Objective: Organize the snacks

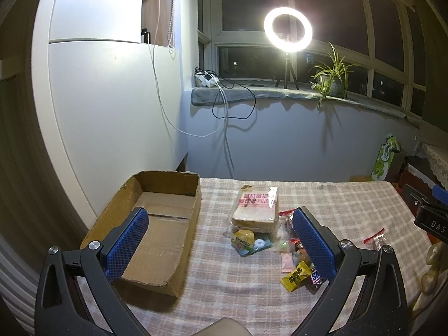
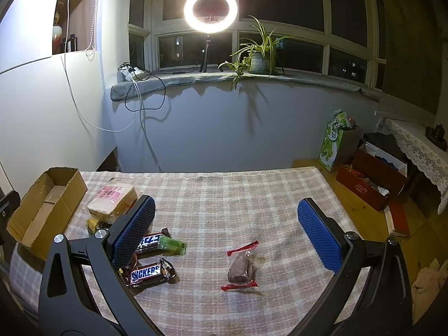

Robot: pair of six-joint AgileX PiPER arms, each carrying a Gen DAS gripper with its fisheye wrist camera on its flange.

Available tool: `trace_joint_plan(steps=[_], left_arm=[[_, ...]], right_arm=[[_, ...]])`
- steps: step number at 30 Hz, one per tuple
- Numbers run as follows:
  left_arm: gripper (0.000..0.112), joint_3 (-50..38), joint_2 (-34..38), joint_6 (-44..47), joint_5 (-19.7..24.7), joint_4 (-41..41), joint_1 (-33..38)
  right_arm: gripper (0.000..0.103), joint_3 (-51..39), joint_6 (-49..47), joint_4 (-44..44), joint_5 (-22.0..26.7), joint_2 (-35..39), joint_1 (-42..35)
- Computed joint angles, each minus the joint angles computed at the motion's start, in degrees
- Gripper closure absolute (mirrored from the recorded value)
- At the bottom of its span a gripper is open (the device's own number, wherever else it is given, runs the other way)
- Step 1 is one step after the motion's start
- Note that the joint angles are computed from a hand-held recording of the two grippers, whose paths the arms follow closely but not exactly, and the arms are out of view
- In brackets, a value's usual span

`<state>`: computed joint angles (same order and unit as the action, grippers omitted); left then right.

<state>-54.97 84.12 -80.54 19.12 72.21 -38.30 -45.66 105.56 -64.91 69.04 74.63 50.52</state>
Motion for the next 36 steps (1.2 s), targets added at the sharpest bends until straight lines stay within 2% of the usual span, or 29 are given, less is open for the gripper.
trace_joint_plan(steps=[22, 36], left_arm=[[0.01, -0.9, -0.4, 4.2, 0.6, -4.0, -0.2], [0.01, -0.6, -0.3, 3.2, 0.3, -3.0, -0.1]], right_arm=[[0.0, 0.0, 0.3, -0.2, -1.5, 0.9, -0.3], [0.0, 0.1, 0.2, -0.1, -2.0, 1.1, -0.4]])
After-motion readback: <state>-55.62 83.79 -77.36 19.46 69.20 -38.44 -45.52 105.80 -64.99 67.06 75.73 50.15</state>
